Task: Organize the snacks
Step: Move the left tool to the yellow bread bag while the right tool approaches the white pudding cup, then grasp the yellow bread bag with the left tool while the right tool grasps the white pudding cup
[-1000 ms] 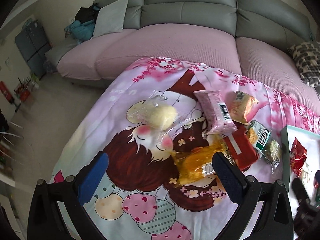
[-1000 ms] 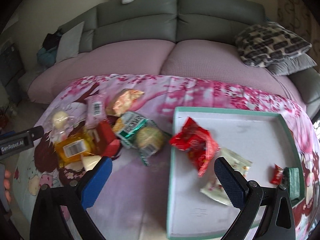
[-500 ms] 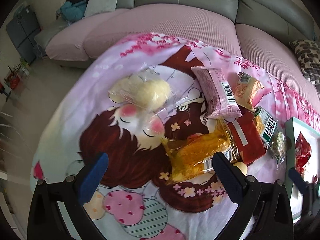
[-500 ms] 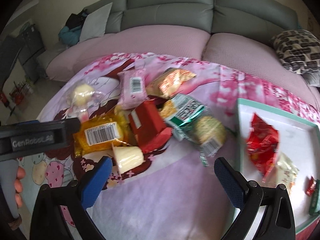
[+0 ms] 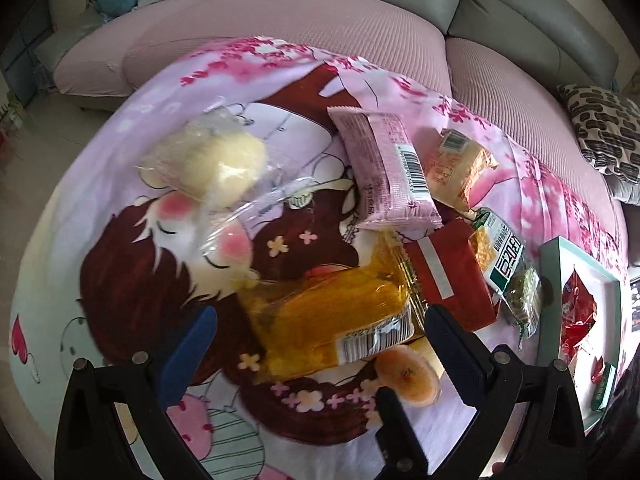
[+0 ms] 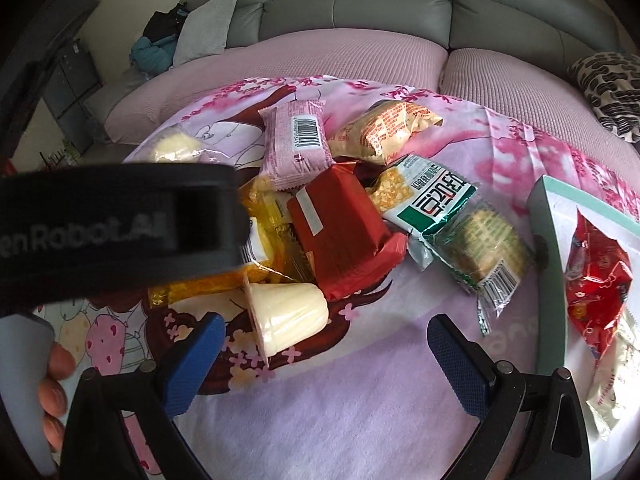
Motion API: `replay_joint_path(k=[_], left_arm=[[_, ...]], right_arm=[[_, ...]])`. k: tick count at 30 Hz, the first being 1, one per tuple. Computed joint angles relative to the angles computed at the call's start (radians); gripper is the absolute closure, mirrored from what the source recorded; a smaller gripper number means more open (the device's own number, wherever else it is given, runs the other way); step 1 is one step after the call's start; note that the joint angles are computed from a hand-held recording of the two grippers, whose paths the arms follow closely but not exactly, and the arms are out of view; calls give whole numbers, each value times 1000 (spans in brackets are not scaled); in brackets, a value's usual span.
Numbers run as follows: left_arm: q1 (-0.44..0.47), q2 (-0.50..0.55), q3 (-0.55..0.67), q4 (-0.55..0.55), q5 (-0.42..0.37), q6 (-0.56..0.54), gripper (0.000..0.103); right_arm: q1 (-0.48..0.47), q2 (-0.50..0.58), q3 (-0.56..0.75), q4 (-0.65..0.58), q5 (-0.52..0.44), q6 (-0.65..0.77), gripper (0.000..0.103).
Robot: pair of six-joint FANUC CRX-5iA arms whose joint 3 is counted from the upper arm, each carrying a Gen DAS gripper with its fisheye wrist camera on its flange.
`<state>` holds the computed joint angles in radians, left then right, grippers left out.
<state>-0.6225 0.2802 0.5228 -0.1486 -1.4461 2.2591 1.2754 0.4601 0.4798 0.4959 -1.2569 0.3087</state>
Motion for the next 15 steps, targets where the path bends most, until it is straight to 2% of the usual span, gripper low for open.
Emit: replay_joint_path(k=[7, 15], left_arm=[[20, 24, 0, 27, -13, 9, 0], [34, 16, -11, 23, -30, 55, 0]], right_arm=[[-11, -6, -18, -5, 32, -23, 5], [-15, -16, -36, 2, 59, -31, 31]])
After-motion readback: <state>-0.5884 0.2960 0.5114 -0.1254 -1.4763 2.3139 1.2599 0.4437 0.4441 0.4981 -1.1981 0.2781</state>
